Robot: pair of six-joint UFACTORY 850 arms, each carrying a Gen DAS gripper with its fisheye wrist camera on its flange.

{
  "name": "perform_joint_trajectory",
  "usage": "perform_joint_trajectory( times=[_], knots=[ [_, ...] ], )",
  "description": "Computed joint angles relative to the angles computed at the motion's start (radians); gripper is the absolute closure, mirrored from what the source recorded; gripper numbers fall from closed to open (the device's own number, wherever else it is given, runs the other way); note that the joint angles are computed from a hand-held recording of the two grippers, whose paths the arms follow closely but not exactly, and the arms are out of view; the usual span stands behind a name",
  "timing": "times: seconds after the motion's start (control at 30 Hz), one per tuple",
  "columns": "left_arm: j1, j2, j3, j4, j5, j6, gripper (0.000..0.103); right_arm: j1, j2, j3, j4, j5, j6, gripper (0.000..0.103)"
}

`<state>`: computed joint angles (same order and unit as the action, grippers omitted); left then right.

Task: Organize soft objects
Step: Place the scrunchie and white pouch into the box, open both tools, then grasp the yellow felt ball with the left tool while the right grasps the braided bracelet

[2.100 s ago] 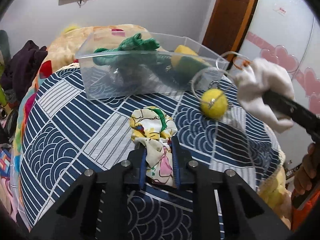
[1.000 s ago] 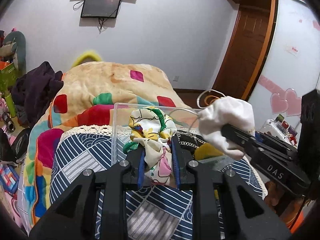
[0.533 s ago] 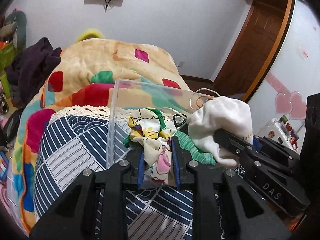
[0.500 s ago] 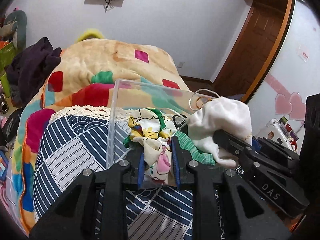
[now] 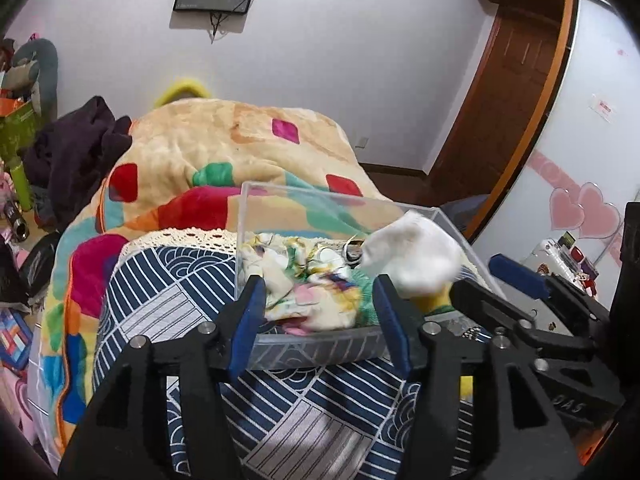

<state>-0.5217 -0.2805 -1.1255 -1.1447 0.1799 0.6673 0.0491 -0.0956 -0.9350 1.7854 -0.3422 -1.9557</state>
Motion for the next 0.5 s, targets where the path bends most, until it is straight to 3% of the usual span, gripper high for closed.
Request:
perform_joint_trajectory(
  times=[0.2, 0.3, 0.43, 0.5],
  knots=[
    [-0.016, 0.064, 0.048, 0.184, 0.021, -0.18, 0.034, -0.035, 0.059, 0.044, 0.098, -0.055, -0.102, 0.028],
    [-0.03, 0.086, 0.077, 0.233, 0.023, -0.208, 0.017, -0.054, 0.093, 0.074, 0.151, -0.068, -0.166, 0.026],
    [-0.049, 0.09, 0.097, 0.134, 0.006, -0.108, 0.015, -0.09, 0.133, 0.117, 0.216, -0.09, -0.215, 0.019],
    [-0.057, 0.09, 0.112, 0.186, -0.011, -0.174, 0.015, -0.106, 0.146, 0.139, 0.251, -0.104, -0.243, 0.018]
  ],
)
